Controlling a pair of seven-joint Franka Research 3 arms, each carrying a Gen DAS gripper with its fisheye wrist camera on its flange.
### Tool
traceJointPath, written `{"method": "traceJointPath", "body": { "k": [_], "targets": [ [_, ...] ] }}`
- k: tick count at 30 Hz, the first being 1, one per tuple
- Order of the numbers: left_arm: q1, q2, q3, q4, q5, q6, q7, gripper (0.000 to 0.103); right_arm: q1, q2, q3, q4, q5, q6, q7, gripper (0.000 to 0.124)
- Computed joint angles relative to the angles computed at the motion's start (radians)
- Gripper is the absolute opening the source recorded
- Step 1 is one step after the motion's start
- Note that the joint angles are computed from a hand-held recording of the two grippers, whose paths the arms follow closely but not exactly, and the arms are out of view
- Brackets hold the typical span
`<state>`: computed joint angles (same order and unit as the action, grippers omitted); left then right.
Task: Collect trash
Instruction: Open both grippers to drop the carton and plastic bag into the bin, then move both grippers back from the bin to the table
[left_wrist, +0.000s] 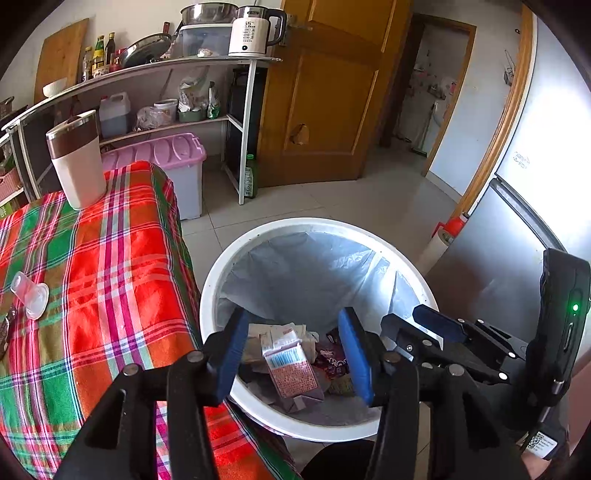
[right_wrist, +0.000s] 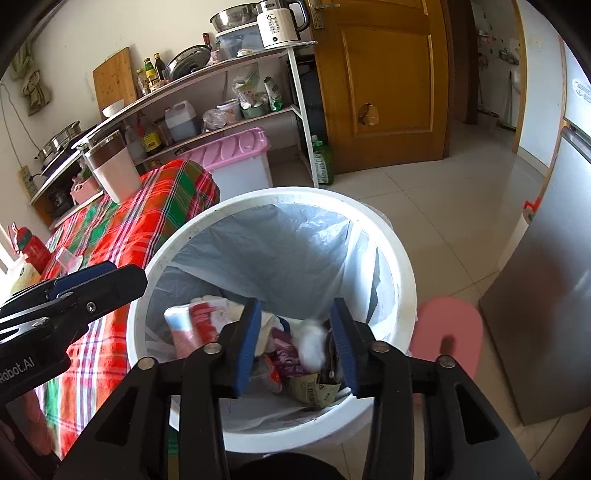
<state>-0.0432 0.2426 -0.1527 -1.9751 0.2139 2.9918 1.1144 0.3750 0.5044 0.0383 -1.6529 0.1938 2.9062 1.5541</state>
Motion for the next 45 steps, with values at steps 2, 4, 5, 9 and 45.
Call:
{"method": "traceJointPath", "body": {
  "k": [2, 4, 5, 9, 45],
  "targets": [
    [0.007, -0.005, -0.006, -0.007, -0.010, 0.002, 0.005, 0.054, 0.004, -0.004, -0.004, -0.006, -0.001, 0.005, 0.003, 0.043],
    [0.007, -0.013, -0.003, -0.018, -0.010, 0.008, 0.001, 0.055, 0.005, -0.007, -0.004, -0.007, -0.001, 0.003, 0.006, 0.043],
    [0.009, -0.018, -0.003, -0.025, -0.012, 0.013, 0.003, 0.055, 0.003, -0.009, 0.000, -0.010, 0.001, 0.005, 0.003, 0.043],
    [0.010, -0.039, 0.006, -0.054, -0.003, 0.024, -0.008, 0.056, 0.009, -0.021, -0.001, -0.024, -0.002, 0.016, 0.008, 0.043],
    [0.193, -0.328, 0.081, -0.413, 0.292, 0.145, -0.357, 0.057, 0.107, -0.017, 0.084, 0.011, 0.029, 0.053, -0.076, 0.044]
  ]
}}
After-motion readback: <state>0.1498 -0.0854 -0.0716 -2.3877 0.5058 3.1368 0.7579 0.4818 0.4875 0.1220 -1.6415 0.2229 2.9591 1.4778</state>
